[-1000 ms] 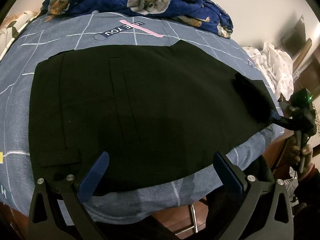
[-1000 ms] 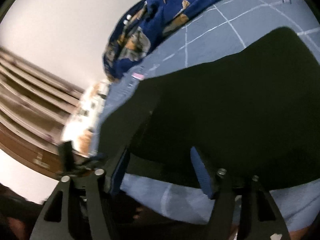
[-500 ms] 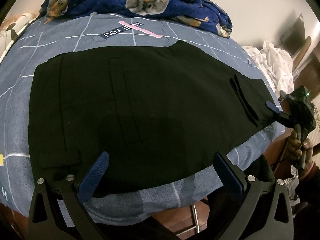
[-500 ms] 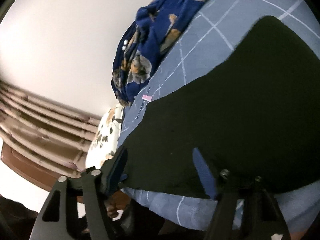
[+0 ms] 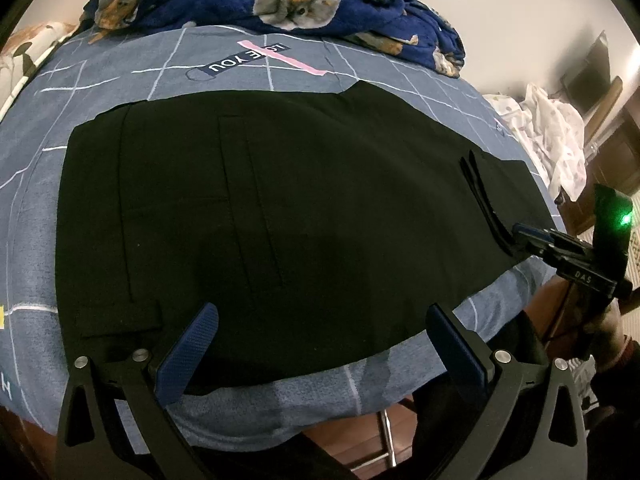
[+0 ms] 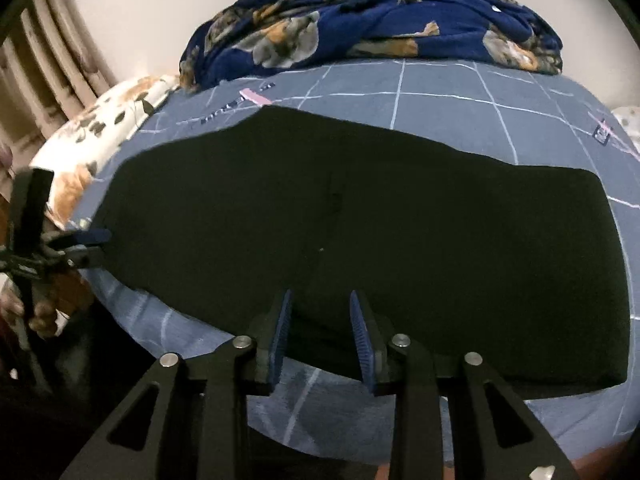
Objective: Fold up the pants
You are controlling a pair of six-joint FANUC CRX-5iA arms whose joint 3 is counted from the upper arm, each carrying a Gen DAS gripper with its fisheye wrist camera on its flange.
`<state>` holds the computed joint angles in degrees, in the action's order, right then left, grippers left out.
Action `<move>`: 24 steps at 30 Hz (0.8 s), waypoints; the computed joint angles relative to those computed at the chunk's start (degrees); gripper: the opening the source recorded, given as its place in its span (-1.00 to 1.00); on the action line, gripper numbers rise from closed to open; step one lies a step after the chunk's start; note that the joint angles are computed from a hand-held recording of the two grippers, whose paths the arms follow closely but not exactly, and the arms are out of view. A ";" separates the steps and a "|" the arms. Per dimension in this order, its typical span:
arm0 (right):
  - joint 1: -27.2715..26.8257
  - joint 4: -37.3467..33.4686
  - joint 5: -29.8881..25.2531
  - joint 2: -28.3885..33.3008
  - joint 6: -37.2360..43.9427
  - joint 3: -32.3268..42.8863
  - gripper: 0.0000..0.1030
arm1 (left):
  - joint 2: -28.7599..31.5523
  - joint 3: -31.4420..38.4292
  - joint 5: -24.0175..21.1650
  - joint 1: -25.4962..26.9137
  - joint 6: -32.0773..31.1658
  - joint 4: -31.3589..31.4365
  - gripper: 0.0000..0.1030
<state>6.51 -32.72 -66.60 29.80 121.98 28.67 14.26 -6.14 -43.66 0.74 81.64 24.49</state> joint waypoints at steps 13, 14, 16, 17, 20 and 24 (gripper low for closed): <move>3.14 5.76 5.01 -2.33 1.78 -4.11 -0.20 | 0.05 -0.98 0.74 0.39 -1.50 1.90 0.99; 3.59 6.85 5.60 -2.39 1.59 -4.53 -0.22 | 0.10 -0.93 0.72 0.41 -1.59 1.83 0.99; 3.65 7.28 5.88 -2.34 0.91 -4.56 -0.40 | 0.12 -0.93 0.64 0.45 -1.74 1.84 0.99; 3.72 7.77 6.14 -2.32 0.69 -4.63 -0.41 | 0.16 -0.87 0.60 0.46 -1.73 1.87 0.99; 2.49 5.33 2.94 -1.22 1.10 -2.33 -0.49 | 0.09 -1.10 0.83 0.43 -1.82 2.18 0.99; 0.55 1.61 -1.93 0.79 0.49 1.33 -0.54 | 0.08 -1.14 0.92 0.35 -1.88 2.07 0.99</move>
<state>7.06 -31.11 -68.53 30.59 122.48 30.00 14.34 -7.28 -42.74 1.09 79.75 26.56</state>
